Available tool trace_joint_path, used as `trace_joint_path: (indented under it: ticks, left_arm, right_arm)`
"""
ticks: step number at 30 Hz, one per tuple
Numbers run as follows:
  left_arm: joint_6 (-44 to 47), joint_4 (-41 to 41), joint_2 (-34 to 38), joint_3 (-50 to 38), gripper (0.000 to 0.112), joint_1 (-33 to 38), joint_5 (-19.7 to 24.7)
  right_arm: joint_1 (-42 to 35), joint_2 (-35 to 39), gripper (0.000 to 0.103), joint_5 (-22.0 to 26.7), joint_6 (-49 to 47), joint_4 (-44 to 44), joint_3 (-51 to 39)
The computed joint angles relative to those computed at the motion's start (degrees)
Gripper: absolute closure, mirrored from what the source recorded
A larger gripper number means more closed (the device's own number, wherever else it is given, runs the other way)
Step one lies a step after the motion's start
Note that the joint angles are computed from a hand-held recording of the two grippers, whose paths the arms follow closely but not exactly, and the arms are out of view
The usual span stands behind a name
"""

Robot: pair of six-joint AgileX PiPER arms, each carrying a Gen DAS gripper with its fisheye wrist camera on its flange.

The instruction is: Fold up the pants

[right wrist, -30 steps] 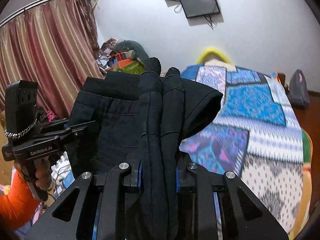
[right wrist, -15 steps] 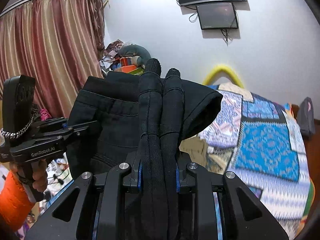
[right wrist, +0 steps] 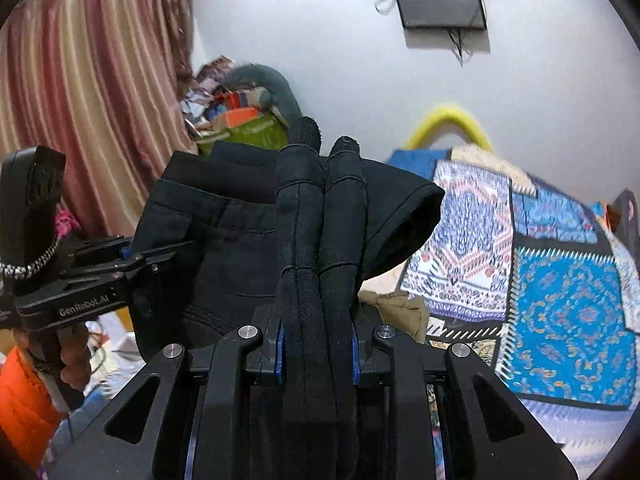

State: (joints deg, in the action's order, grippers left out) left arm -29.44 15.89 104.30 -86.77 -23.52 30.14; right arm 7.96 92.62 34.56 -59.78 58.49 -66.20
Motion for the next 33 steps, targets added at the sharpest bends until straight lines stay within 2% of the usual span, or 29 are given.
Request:
trace_joint_path:
  ticks: [3,7,10,14,18,23,29,33]
  left_arm:
    - [10.4,-11.8,7.7,-5.1,0.084,4.7,0.7]
    - [14.6,-16.6,17.5,-10.9,0.081,7.1,3.6]
    - [12.8,-13.2,21.7,-13.7,0.068,7.3,4.0]
    - [11.3,-12.8,23.6,-15.9,0.063,7.5,4.8]
    - [5.3,-6.1,21.4,-14.4,0.061,5.9,6.2]
    - [-5.2,5.3,15.5,-9.8,0.061,2.2,8.8]
    - [-15.5,10.8,4.5,-1.0,0.061,-1.3,10.4]
    - [-21.9,16.9,-3.6,2.4,0.061,-6.3,15.2]
  right_arm:
    - [1.7,6.3,0.082,-1.6,4.7,-3.6,-3.7]
    - [3.7,14.3,0.080,-2.9,13.2,-12.4,-8.2]
    - [5.0,18.5,0.073,-5.4,20.5,-19.3,-9.9]
    - [2.6,20.6,0.070,-0.9,20.4,-16.1,-11.9]
    - [2.1,17.5,0.067,1.2,22.0,-18.9,-10.7]
    - [0.9,10.9,0.065,-0.2,21.2,-22.1,-5.8]
    - [-2.6,-1.0,0.065,4.5,15.3,-15.8,0.3]
    - [-3.6,-10.4,0.065,8.2,14.8,-14.0,2.2]
